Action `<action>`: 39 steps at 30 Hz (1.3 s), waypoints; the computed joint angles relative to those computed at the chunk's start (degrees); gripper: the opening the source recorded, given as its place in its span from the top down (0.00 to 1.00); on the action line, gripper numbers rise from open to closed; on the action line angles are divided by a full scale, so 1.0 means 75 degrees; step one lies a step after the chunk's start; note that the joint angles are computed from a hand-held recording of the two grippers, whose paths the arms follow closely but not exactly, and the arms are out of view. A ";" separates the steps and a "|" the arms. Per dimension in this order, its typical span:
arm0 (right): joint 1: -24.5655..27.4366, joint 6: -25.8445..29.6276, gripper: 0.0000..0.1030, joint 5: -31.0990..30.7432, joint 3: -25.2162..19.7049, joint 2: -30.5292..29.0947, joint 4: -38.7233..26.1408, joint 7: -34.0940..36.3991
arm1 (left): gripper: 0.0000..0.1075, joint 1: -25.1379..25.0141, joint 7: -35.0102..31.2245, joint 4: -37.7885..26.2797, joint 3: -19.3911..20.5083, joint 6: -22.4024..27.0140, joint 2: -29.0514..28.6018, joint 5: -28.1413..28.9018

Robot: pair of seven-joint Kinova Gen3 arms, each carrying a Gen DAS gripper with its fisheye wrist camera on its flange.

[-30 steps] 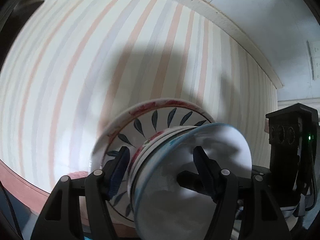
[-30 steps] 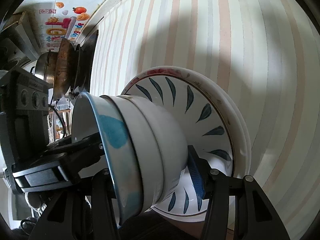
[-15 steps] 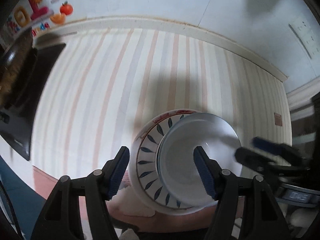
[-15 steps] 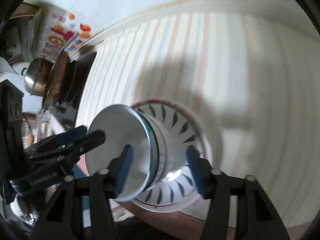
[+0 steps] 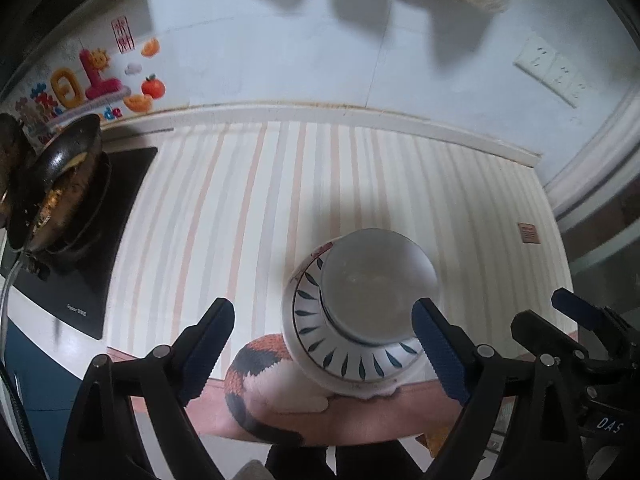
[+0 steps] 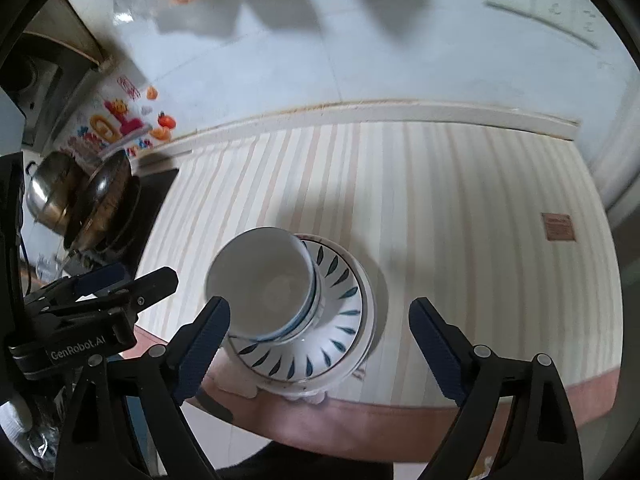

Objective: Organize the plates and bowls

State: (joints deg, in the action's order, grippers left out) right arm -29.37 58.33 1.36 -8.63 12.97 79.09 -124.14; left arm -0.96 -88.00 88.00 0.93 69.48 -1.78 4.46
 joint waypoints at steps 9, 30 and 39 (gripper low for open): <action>-0.0884 0.0475 0.07 0.1648 -0.0587 -0.1527 0.0491 -0.2122 | 0.13 0.0147 0.0197 0.0264 0.0248 -0.0107 -0.1634 -0.0552; -0.0487 0.2809 0.04 0.3098 -0.3620 -0.3883 0.0294 -0.3541 | 0.07 -0.0267 0.1389 0.0071 0.1240 0.2054 -0.4485 -0.1115; 0.0298 0.3295 0.04 0.2553 -0.4361 -0.4497 0.0026 -0.3332 | 0.07 -0.0347 0.1324 -0.0136 0.1325 0.2690 -0.4956 -0.0962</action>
State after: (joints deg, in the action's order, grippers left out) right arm -27.14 83.04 20.51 -41.34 -20.76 79.29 -149.13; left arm -3.56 -78.07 86.98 10.87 89.65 -38.95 -2.76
